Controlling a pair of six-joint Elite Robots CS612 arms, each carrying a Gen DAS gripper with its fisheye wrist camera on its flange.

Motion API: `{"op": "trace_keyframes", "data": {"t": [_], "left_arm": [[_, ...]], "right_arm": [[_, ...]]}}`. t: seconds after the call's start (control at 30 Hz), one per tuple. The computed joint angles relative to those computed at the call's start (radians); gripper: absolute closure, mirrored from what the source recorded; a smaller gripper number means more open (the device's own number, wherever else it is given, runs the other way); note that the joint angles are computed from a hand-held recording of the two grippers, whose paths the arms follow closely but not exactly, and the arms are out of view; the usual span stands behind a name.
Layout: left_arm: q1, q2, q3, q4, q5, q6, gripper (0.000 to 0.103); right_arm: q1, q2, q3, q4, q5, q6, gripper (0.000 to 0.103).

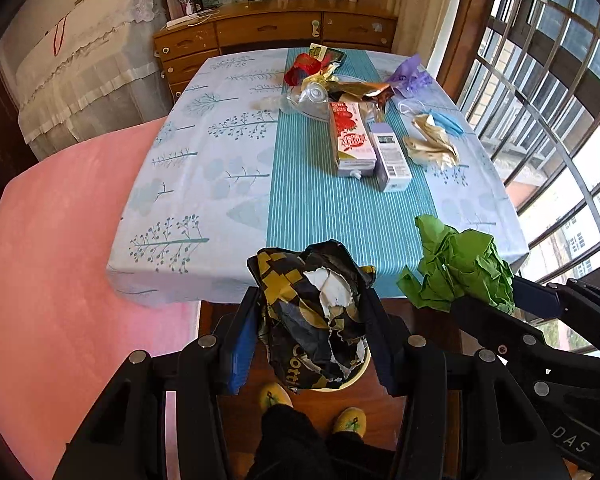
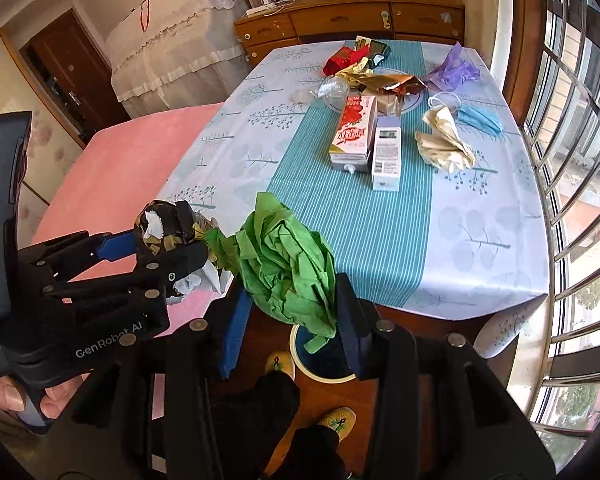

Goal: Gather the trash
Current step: 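Carry both held wrappers down over the trash bin, then open both tools to drop the wrappers into the bin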

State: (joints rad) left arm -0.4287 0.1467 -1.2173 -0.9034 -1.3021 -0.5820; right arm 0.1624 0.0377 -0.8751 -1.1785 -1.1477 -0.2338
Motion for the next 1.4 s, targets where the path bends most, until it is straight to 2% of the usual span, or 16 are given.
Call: {"op": "trace_keyframes", "data": {"t": [0.13,0.3,0.47,0.6,0.87,1.2,1.3,1.37,1.4], "left_arm": [[-0.014,0.021,-0.028,0.059,-0.031,0.020,0.053],[-0.012,0.068,-0.051,0.103,-0.084,0.040,0.053],[-0.003,0.144,-0.095,0.106,-0.138,0.040,0.053],[0.010,0.205,-0.120,0.103,-0.179,0.036,0.053],[0.036,0.305,-0.123,0.036,-0.200,0.033,0.052],[0.052,0.404,-0.093,-0.069,-0.218,0.060,0.051],[0.056,0.430,-0.084,-0.108,-0.221,0.066,0.048],[0.060,0.443,-0.075,-0.128,-0.238,0.067,0.040],[0.064,0.448,-0.069,-0.138,-0.253,0.068,0.038]], "right_arm": [[-0.001,0.041,-0.071,0.085,-0.020,0.048,0.065],[0.000,0.103,-0.142,0.183,-0.056,0.130,0.065],[0.008,0.179,-0.192,0.203,-0.124,0.200,0.065],[0.011,0.239,-0.228,0.204,-0.148,0.281,0.065],[0.020,0.341,-0.265,0.157,-0.186,0.374,0.064],[0.023,0.443,-0.249,0.051,-0.200,0.451,0.063],[0.023,0.456,-0.224,0.019,-0.195,0.464,0.062],[0.020,0.465,-0.211,-0.004,-0.188,0.474,0.061],[0.019,0.470,-0.205,-0.017,-0.189,0.478,0.056]]}}
